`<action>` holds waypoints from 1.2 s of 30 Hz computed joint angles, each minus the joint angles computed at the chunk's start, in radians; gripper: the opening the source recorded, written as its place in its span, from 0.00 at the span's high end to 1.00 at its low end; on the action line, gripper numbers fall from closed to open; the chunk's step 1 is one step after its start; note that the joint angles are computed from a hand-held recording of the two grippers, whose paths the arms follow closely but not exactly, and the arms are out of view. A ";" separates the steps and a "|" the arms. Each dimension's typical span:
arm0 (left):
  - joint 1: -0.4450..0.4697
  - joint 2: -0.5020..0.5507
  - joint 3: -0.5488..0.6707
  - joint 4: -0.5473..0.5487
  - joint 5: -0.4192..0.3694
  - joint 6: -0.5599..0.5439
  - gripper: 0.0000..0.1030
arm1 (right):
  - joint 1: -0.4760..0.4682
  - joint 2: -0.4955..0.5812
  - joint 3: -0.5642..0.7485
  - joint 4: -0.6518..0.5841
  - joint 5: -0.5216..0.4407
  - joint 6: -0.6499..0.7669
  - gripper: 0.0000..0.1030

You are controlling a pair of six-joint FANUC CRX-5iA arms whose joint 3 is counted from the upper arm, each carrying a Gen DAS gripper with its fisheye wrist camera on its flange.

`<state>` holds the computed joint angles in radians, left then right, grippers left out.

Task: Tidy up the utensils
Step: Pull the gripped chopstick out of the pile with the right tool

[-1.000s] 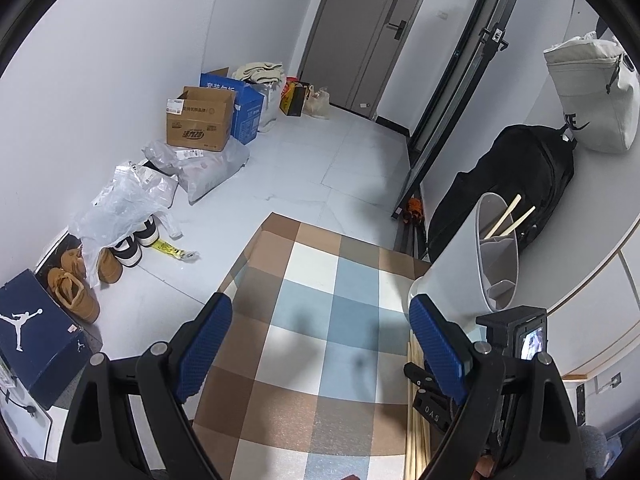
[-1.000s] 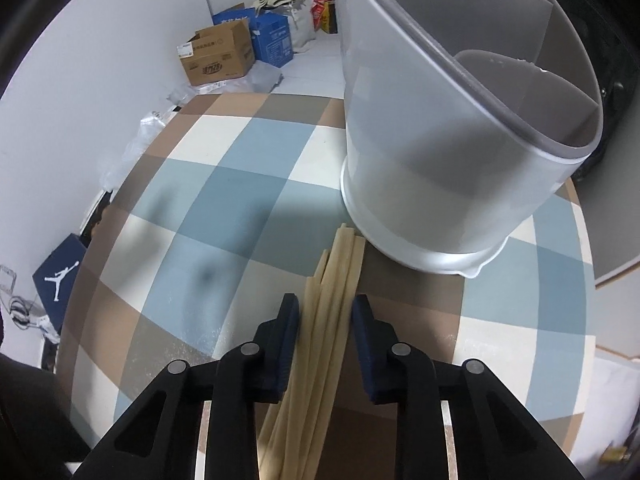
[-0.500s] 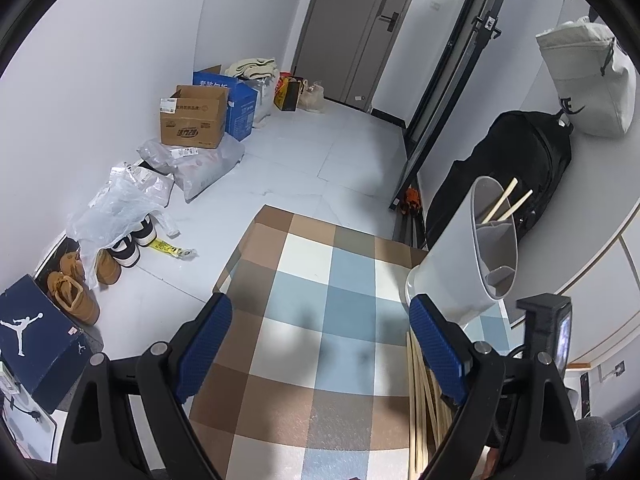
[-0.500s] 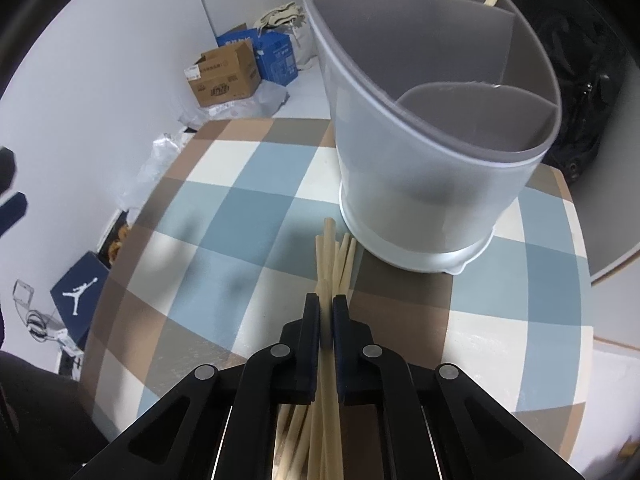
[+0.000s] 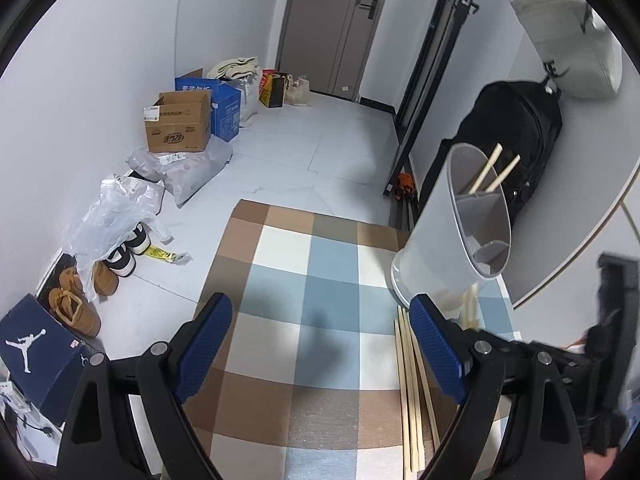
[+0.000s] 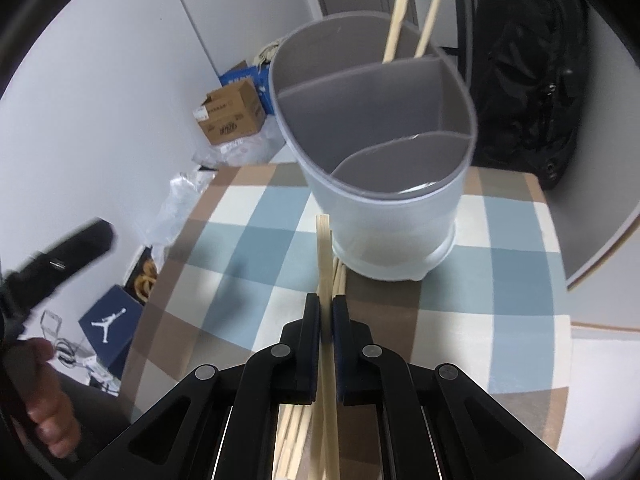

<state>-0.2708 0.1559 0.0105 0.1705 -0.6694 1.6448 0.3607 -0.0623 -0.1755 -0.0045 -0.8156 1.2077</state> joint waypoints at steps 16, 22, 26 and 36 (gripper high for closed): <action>-0.084 0.091 0.127 -0.081 -0.152 -0.010 0.15 | -0.144 -0.095 0.008 -0.206 -0.009 0.154 0.95; -0.091 0.138 0.169 -0.044 -0.230 -0.016 0.15 | -0.231 -0.044 0.058 -0.372 -0.076 0.248 0.95; -0.107 0.174 0.218 -0.079 -0.295 0.001 0.15 | -0.267 0.037 0.104 -0.409 -0.146 0.214 0.95; -0.133 0.223 0.294 -0.146 -0.391 0.015 0.15 | -0.277 0.143 0.160 -0.394 -0.216 0.135 0.94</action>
